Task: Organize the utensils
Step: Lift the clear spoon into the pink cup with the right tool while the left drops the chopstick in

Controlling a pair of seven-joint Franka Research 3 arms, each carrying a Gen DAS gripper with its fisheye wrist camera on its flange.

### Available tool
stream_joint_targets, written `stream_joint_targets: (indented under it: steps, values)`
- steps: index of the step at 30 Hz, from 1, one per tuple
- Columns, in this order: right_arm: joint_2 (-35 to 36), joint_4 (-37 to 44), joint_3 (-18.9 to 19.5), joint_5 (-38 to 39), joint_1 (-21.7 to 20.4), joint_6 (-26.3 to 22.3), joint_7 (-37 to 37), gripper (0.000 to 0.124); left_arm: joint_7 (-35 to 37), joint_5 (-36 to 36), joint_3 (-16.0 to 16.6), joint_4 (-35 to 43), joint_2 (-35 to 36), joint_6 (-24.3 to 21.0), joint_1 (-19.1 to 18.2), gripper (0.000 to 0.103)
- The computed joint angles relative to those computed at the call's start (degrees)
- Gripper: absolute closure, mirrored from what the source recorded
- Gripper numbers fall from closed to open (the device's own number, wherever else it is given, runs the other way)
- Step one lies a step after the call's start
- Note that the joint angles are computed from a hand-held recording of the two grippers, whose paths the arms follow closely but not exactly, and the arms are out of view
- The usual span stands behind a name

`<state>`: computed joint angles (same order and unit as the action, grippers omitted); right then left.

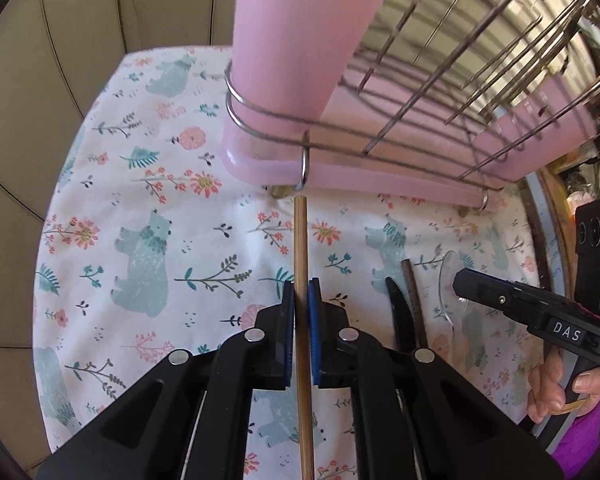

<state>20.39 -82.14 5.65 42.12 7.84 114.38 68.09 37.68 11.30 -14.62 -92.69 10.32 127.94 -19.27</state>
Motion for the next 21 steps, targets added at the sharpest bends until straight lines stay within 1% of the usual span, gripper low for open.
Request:
stream_joint_targets:
  steps: [6,10,11,17,21]
  values:
    - [-5.84,-5.88,-0.15,2.48,0.35,6.58,-3.57,0.122,-4.95,4.67,0.22,-5.86,-6.44,5.74,-0.11,0.097]
    - [-9.88,-9.46,-0.61,4.89,0.65,10.77,-6.87,0.122,-8.81,9.60,-0.28,-8.05,-9.80,7.79,0.00,0.097]
    - [-9.97,-9.04,-0.83,5.22,0.72,11.35,-7.35,0.122,-9.72,10.79,-0.39,-8.69,-10.84,8.58,0.09,0.097]
    - [-14.54,-12.24,-1.58,9.95,1.16,17.20,-12.33,0.122,-17.40,20.18,-1.68,-8.20,-13.28,10.31,0.35,0.097]
    - [-16.58,-12.40,-2.46,12.85,1.33,20.10,-14.85,0.122,-22.55,27.35,-2.61,-7.14,-15.01,10.66,1.00,0.097]
